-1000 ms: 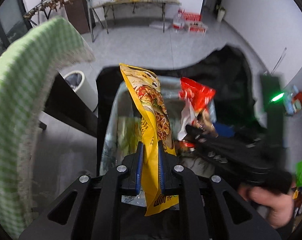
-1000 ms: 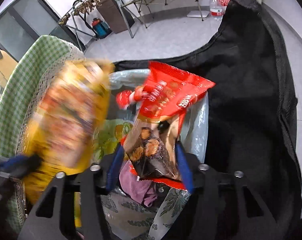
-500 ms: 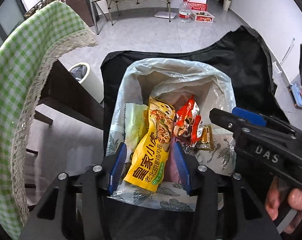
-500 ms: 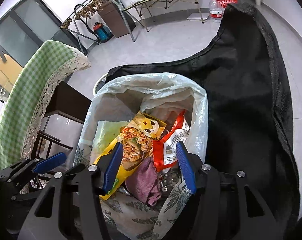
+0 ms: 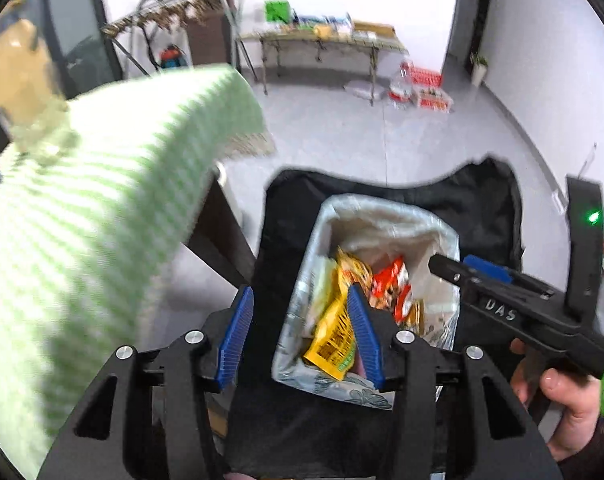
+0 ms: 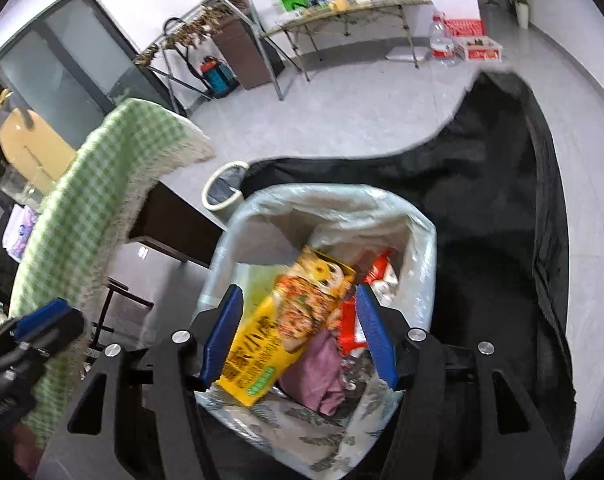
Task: Collect trash
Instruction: 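Move both tools back over the table toward the dark box and milk carton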
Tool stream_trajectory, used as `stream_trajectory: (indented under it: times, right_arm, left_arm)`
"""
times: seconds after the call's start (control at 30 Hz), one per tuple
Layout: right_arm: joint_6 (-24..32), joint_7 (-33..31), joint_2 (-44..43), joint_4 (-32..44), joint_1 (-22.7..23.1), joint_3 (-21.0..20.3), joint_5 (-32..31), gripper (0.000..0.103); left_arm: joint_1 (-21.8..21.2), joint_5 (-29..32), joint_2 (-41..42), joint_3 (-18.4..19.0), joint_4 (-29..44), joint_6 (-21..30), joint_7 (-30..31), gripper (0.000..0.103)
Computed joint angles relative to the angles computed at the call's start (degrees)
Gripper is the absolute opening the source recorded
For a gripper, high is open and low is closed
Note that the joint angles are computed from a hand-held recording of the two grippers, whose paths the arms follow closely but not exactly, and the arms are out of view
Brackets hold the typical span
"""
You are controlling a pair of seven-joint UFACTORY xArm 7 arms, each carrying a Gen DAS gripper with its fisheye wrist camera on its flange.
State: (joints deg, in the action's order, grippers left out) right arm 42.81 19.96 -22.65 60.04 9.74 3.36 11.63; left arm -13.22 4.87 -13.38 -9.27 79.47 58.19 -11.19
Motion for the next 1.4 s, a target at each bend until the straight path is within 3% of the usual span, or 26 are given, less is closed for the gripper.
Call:
stream_trajectory:
  times: [0.43, 0.83, 1.17, 1.33, 1.4]
  right_arm:
    - [-1.7, 4.8, 3.3, 15.1, 3.4, 8.3, -9.8, 0.061]
    - [-0.6, 5.6, 15.0, 35.0, 13.2, 15.7, -19.6, 0.068]
    - [4.9, 4.2, 28.9, 51.6, 27.2, 17.8, -28.5, 0.069]
    - [10.4, 0.2, 39.4, 65.8, 36.7, 17.6, -32.1, 0.069]
    - [13.4, -1.8, 45.5, 74.9, 41.4, 16.9, -33.1, 0.069]
  left_arm:
    - [7.6, -3.9, -20.5, 7.0, -4.5, -0.2, 2.0, 0.074]
    - [18.8, -3.0, -36.1, 15.5, -10.9, 1.8, 3.8, 0.076]
    - [28.8, 0.5, -41.4, 25.8, -12.2, 4.9, 4.6, 0.076]
    - [33.7, 2.5, -40.3, 32.1, -10.7, 7.4, 5.5, 0.076]
    - [34.2, 3.0, -38.4, 34.2, -9.0, 7.7, 6.9, 0.076]
